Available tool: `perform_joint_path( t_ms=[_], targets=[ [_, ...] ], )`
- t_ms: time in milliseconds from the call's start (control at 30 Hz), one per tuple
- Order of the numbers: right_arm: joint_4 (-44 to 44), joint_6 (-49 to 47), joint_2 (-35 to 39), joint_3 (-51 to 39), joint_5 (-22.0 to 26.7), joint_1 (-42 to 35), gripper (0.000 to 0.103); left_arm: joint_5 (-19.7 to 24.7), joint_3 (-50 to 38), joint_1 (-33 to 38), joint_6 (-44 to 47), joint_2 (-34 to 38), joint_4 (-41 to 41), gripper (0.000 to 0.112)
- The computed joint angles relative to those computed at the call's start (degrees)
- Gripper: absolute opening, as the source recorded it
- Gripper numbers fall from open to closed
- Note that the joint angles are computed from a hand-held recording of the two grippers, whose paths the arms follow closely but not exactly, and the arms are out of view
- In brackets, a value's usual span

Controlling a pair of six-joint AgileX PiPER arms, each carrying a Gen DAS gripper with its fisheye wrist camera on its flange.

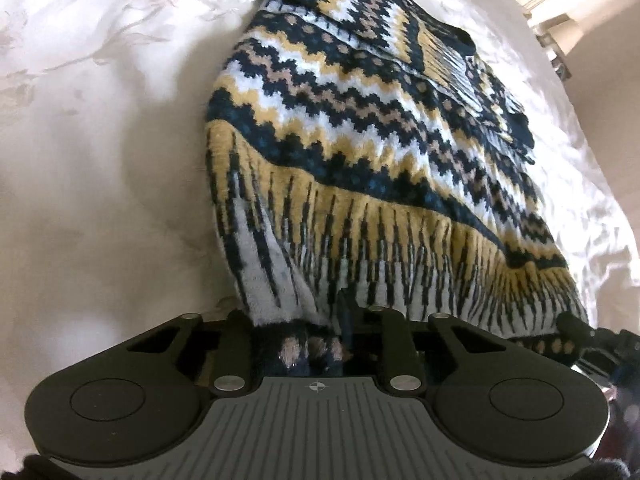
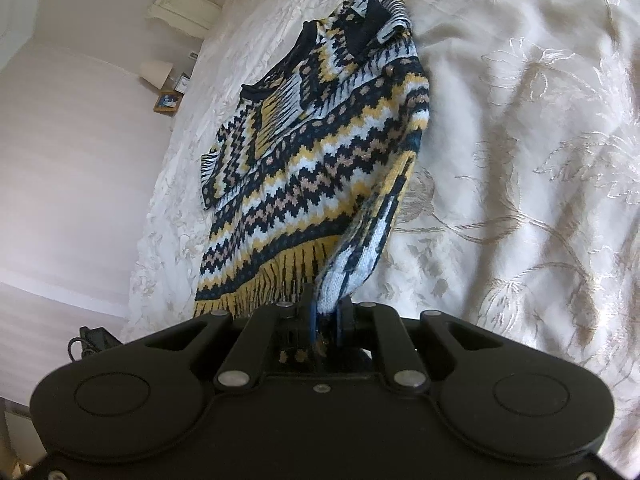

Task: Fold small clothes
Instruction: 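Lift the hem with both tools and fold it toward the collar, then lay the folded hem down and open both tools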

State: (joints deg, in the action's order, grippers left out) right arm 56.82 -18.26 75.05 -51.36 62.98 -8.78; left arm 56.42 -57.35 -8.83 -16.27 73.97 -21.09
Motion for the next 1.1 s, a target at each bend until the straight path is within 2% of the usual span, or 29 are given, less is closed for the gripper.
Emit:
perform_joint_path(
  t_ms=[33, 67, 133, 267, 433, 567, 667, 767, 833, 967, 1100],
  targets=[
    [-0.1, 0.2, 0.0, 0.0, -0.2, 0.0, 0.018, 0.0, -0.1, -0.4, -0.6, -0.4, 0.9, 0.010],
    [-0.3, 0.5, 0.0, -0.1, -0.4, 0.1, 0.018, 0.3, -0.3, -0.8, -1.5, -0.7, 2.1, 0.007],
    [0.1, 0.4, -0.1, -0.2, -0.5, 0.1, 0.017, -0.1, 0.0, 0.1, -1.7, -2.2, 1.8, 0.006],
    [4.0, -0.2, -0.1, -2.2, -0.1, -0.4, 0.017, -0.9, -1.1, 5.5, 1.5, -4.7, -4.4, 0.005],
    [9.7, 1.2, 4.9, -10.4, -3.4, 0.7, 0.017, -0.2, -11.0, 10.0, 5.2, 0.4, -7.5, 0.005],
    [12.8, 3.1, 12.8, -19.8, -7.7, 2.3, 0.017, -0.5, -22.5, 13.0, 7.2, 9.8, -10.6, 0.005],
    [14.2, 5.3, 20.2, -27.4, -12.9, 4.2, 0.017, 0.2, -33.4, 13.5, 7.4, 18.7, -10.3, 0.005],
    [10.4, 10.4, 27.8, -36.0, -17.0, 6.3, 0.017, 1.6, -45.6, 12.7, 6.5, 28.4, -8.3, 0.006],
    [6.9, 15.4, 32.6, -41.6, -18.4, 7.5, 0.017, 4.1, -53.7, 12.3, 5.5, 34.8, -7.6, 0.006],
    [-7.5, 28.4, 41.4, -54.6, -16.6, 9.9, 0.017, 11.7, -71.0, 10.9, 4.1, 47.4, -4.5, 0.006],
    [-17.9, 37.6, 47.9, -64.7, -11.9, 11.3, 0.022, 13.4, -76.4, 12.1, 5.8, 53.0, -8.0, 0.008]
  ],
)
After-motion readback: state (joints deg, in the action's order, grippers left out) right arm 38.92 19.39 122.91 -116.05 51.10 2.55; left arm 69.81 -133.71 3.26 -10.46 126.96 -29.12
